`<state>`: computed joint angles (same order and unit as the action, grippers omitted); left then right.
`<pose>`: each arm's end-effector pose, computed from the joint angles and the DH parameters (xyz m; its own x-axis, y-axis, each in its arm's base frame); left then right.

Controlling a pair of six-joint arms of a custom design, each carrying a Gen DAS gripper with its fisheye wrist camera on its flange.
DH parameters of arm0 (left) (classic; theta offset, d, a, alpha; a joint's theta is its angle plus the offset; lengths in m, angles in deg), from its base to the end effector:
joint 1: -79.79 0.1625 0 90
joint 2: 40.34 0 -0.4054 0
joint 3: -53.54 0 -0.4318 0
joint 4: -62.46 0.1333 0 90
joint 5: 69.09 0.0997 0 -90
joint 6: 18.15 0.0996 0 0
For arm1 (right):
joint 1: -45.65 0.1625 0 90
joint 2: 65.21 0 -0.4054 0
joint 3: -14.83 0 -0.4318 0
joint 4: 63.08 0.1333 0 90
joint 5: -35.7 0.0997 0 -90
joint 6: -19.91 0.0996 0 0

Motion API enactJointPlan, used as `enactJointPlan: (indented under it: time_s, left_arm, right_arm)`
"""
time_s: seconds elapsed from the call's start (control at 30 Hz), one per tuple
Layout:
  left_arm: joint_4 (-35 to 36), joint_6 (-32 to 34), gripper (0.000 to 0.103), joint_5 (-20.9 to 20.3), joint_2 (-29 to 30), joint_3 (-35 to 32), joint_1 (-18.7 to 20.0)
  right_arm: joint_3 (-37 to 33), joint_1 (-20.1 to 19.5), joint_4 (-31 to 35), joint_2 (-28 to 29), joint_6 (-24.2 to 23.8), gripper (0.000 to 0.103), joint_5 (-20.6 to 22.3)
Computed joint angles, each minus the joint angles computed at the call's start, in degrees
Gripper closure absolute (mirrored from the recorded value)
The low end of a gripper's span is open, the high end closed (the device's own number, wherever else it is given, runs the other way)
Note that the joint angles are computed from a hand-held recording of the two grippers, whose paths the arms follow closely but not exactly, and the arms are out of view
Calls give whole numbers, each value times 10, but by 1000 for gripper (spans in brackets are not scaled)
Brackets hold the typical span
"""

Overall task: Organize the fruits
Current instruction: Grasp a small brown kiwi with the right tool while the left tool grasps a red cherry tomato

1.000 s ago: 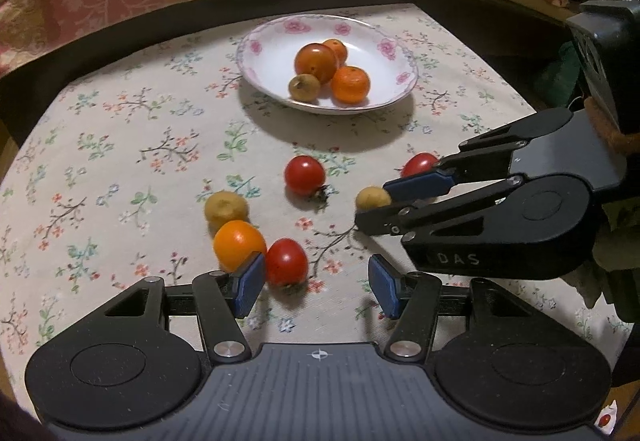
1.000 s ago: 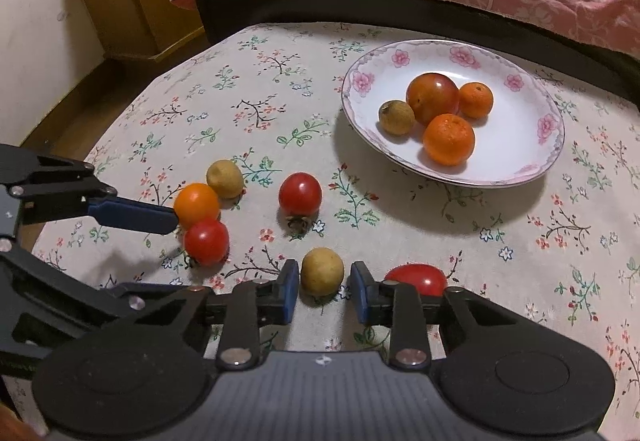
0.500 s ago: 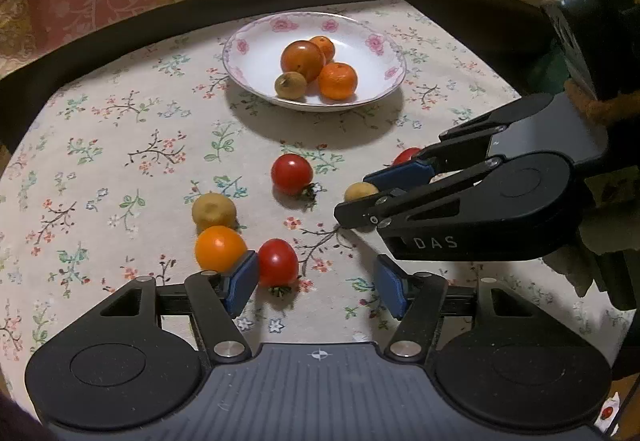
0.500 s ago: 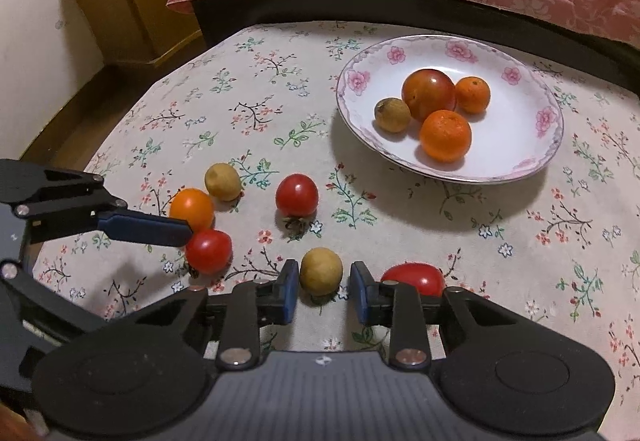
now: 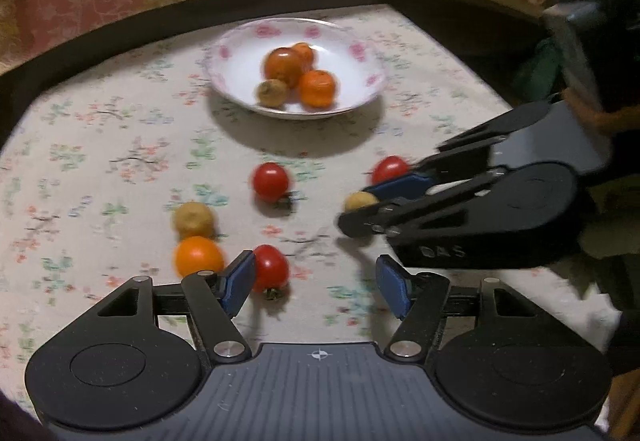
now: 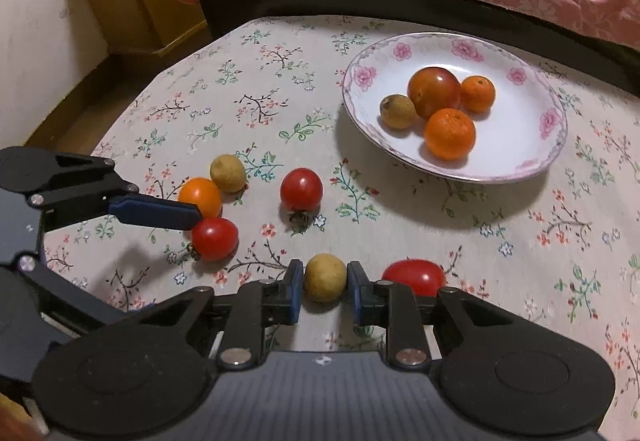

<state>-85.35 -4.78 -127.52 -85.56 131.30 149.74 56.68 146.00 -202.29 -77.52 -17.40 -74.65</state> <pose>-0.0918 -0.7925 0.1838 -0.7815 0.2764 -0.5593 0.5044 0.8075 -0.3058 0.2582 -0.8647 -0.0183 -0.6478 -0.6039 0.4645 -0.7064 0.7045 -0.0692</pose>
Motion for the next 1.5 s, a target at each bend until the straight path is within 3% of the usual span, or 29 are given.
enactJointPlan:
  time_s: [0.07,0.13,0.43,0.7,0.87,0.97,1.03,1.5]
  left_arm:
    - [15,-6,34,-32,-4,-2,3]
    - [20,-9,35,-38,-3,-4,3]
    - [-28,27,32,36,18,-6,-6]
    - [-39,48,27,69,34,-18,-6]
    - [-21,66,35,81,44,-33,-5]
    - [20,53,47,92,50,-47,-2]
    - [34,39,51,76,47,-49,1]
    - [41,28,60,52,43,-38,-7]
  right_arm:
    - [6,-2,0,-6,8,78,2]
    - [10,-3,-1,-11,16,78,4]
    - [34,-8,-8,-33,35,79,13]
    - [41,-12,-3,-41,48,79,22]
    - [45,-12,-4,-44,51,79,25]
    - [45,-12,-1,-44,55,78,26]
    - [44,-13,1,-44,56,79,27]
    - [53,-10,4,-49,50,78,20]
